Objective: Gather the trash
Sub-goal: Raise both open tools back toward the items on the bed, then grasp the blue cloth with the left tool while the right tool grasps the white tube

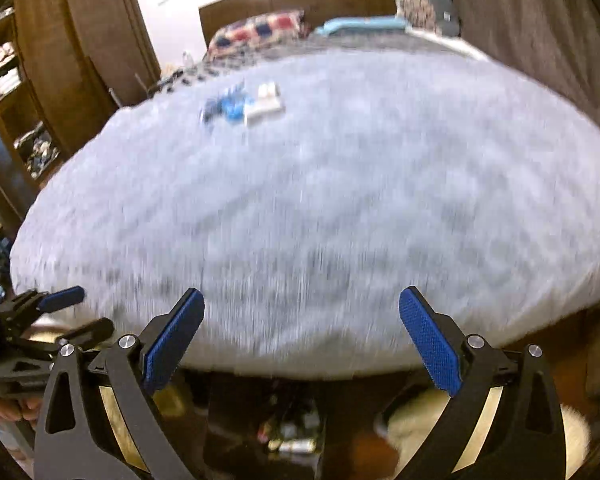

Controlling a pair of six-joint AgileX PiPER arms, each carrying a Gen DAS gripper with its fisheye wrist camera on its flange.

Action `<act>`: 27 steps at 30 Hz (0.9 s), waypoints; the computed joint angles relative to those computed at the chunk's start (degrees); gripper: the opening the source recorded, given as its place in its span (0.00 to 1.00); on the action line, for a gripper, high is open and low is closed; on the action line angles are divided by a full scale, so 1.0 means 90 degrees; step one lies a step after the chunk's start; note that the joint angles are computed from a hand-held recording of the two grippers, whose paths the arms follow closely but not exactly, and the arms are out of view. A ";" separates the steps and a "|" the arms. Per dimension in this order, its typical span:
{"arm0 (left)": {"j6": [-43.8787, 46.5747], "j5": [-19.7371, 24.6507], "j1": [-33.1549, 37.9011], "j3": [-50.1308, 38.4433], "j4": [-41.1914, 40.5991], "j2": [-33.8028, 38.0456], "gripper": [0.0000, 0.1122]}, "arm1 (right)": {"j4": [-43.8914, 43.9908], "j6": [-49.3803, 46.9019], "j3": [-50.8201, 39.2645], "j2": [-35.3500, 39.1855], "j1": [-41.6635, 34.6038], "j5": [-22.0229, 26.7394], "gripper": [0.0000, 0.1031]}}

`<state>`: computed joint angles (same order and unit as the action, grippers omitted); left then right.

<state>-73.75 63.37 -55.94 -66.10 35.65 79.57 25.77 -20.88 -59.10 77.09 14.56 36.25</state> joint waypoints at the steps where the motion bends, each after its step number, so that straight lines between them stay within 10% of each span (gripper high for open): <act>1: 0.0179 0.0036 0.0168 -0.0122 0.0030 -0.0002 0.71 | 0.0038 0.0014 -0.0290 0.0178 0.0023 -0.0051 0.95; 18: 0.2965 -0.0797 0.3261 -0.1701 -0.1119 0.1241 0.71 | -0.1078 0.1152 -0.5212 0.3913 0.0787 0.0989 0.95; 27: 0.3561 -0.0809 0.3770 -0.2395 -0.1320 0.1918 0.71 | -0.1600 0.1685 -0.9176 0.6381 0.1116 0.3073 0.77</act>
